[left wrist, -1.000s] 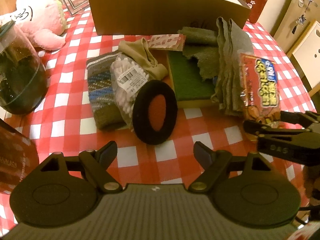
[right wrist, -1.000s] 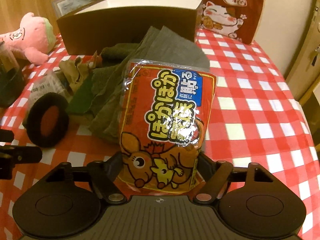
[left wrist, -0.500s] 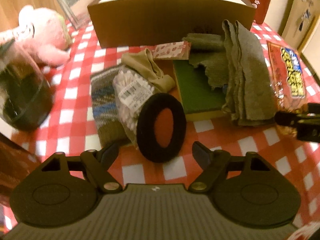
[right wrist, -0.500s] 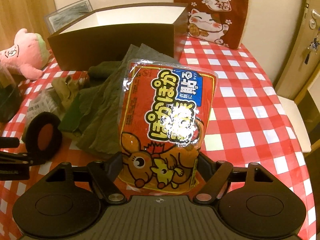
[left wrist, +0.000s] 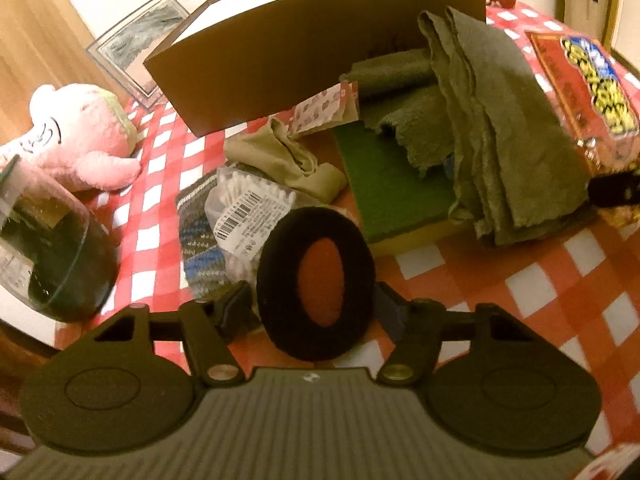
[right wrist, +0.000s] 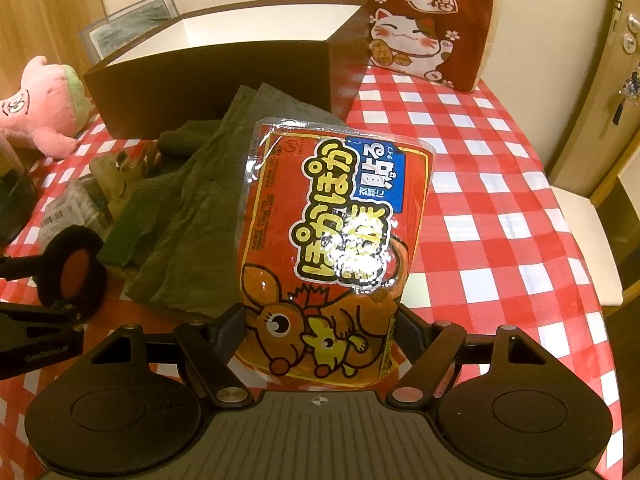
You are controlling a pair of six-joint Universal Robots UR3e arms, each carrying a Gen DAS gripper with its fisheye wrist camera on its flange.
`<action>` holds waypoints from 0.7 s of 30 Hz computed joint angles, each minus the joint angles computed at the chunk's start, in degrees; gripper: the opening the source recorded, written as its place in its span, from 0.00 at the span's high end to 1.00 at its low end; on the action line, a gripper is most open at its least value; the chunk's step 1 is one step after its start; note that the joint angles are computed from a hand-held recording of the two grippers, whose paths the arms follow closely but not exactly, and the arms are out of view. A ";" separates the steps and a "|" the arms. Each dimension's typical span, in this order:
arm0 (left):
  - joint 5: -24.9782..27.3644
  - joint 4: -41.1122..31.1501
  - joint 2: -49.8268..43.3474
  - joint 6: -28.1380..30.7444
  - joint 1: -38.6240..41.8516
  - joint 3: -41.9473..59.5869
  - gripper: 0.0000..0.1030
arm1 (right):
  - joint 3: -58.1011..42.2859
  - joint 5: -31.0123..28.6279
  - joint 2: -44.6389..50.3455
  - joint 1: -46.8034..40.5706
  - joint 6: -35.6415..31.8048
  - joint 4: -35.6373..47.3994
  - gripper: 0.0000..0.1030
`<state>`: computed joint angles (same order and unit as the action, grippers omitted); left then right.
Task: Organize soft objects
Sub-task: 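Lift the orange packet with the right tool while the left tool grasps the black ear pad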
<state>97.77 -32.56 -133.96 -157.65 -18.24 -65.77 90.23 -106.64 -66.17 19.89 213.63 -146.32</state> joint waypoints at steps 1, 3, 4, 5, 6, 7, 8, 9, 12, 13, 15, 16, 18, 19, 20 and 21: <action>0.22 0.17 -0.23 0.27 -0.10 0.13 0.40 | 0.07 0.17 -0.01 -0.11 -0.13 -0.05 0.26; 0.54 0.42 -0.47 0.32 -0.23 0.27 0.47 | 0.50 0.61 -0.25 -0.47 -0.58 -0.27 0.26; 0.81 0.48 -0.53 0.34 -0.29 0.31 0.49 | 0.84 0.86 -0.43 -0.72 -0.86 -0.51 0.26; 0.70 0.65 -0.41 0.45 -0.26 0.13 0.52 | 1.01 1.12 -0.54 -0.90 -1.05 -0.68 0.26; 0.54 0.59 -0.24 0.46 -0.22 0.11 0.55 | 1.05 1.26 -0.51 -0.99 -1.21 -0.92 0.26; 0.45 0.96 0.19 0.44 -0.18 -0.27 0.66 | 1.15 1.38 -0.57 -1.10 -1.33 -1.08 0.26; 0.42 1.27 0.73 0.43 -0.16 -0.73 0.76 | 1.41 1.61 -0.77 -1.25 -1.57 -1.35 0.26; 0.46 1.24 1.15 0.35 -0.13 -0.91 0.83 | 1.63 1.78 -0.96 -1.36 -1.80 -1.64 0.26; -1.50 -1.33 3.15 -1.04 0.90 -1.21 0.85 | 2.69 2.32 -1.88 -1.61 -2.39 -2.54 0.26; -1.99 -1.95 3.88 -1.74 1.18 -1.56 0.87 | 2.93 2.50 -2.11 -1.73 -2.56 -2.73 0.26; -2.30 -2.18 5.47 -2.41 1.39 -2.94 0.89 | 3.57 2.96 -2.78 -2.04 -3.06 -3.08 0.26; -2.45 -2.14 6.34 -2.58 1.45 -3.79 0.89 | 3.80 3.23 -3.07 -2.31 -3.33 -3.19 0.26; -2.78 -2.18 8.21 -3.08 1.50 -5.42 0.89 | 4.21 3.66 -3.65 -2.57 -3.64 -3.27 0.26; -3.07 -2.62 9.11 -3.49 1.59 -5.95 0.89 | 4.47 3.81 -4.00 -2.66 -3.78 -3.33 0.26; -3.42 -3.09 9.91 -4.07 1.75 -6.34 0.89 | 4.82 4.08 -4.49 -2.86 -4.11 -3.40 0.26; -3.66 -3.57 10.72 -4.65 1.82 -6.67 0.89 | 5.12 4.32 -4.91 -3.02 -4.44 -3.47 0.26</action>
